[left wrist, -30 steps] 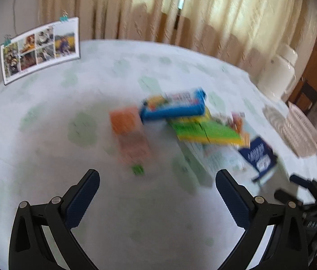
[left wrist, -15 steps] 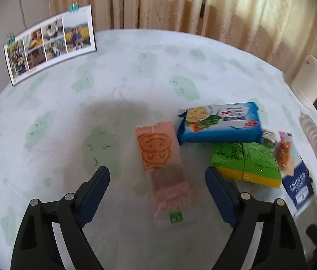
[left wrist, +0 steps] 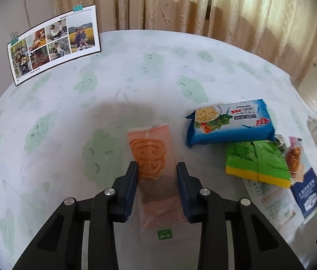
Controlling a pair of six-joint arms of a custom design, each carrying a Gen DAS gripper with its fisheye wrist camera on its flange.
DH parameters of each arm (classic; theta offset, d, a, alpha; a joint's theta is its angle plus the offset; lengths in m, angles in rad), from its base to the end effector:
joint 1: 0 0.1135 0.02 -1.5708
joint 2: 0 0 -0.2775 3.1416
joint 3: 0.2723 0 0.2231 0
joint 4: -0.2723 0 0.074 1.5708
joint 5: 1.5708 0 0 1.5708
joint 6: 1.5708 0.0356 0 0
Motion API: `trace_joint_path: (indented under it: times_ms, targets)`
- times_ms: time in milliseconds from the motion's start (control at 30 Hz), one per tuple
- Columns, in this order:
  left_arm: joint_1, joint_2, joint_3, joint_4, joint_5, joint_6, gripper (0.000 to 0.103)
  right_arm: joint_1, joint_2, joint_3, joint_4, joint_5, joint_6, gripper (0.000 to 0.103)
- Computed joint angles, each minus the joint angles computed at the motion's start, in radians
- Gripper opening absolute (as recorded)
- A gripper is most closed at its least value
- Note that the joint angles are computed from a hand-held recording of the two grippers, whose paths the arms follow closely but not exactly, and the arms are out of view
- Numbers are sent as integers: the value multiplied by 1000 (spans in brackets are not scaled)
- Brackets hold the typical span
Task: Organize snacks
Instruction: 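Grasp the orange wafer pack with left gripper while right grasps navy cracker box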
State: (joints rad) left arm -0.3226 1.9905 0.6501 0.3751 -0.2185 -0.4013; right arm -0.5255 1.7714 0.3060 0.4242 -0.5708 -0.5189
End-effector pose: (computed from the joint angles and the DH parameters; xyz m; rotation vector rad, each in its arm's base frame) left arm 0.2893 -0.0886 0.0820 -0.1840 2.4959 -0.0201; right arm 0.1914 -0.0888 0.0883 -0.1826 2.3958 0.2851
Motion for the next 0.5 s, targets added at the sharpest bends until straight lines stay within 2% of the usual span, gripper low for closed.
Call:
trace_joint_path:
  times_ms: [267, 333, 400, 500]
  targets:
    - [-19, -110, -143, 131, -14, -46, 31, 46, -37, 15, -40, -6, 23, 100]
    - [-20, -127, -161, 150, -17, -51, 31, 108, -72, -11, 17, 41, 54, 97]
    - [-22, -132, -164, 155, -20, -49, 31, 209, -105, -65, 147, 162, 82, 97]
    - [-20, -134, -169, 158, -12, -45, 31, 334, -88, -72, 221, 302, 112, 92]
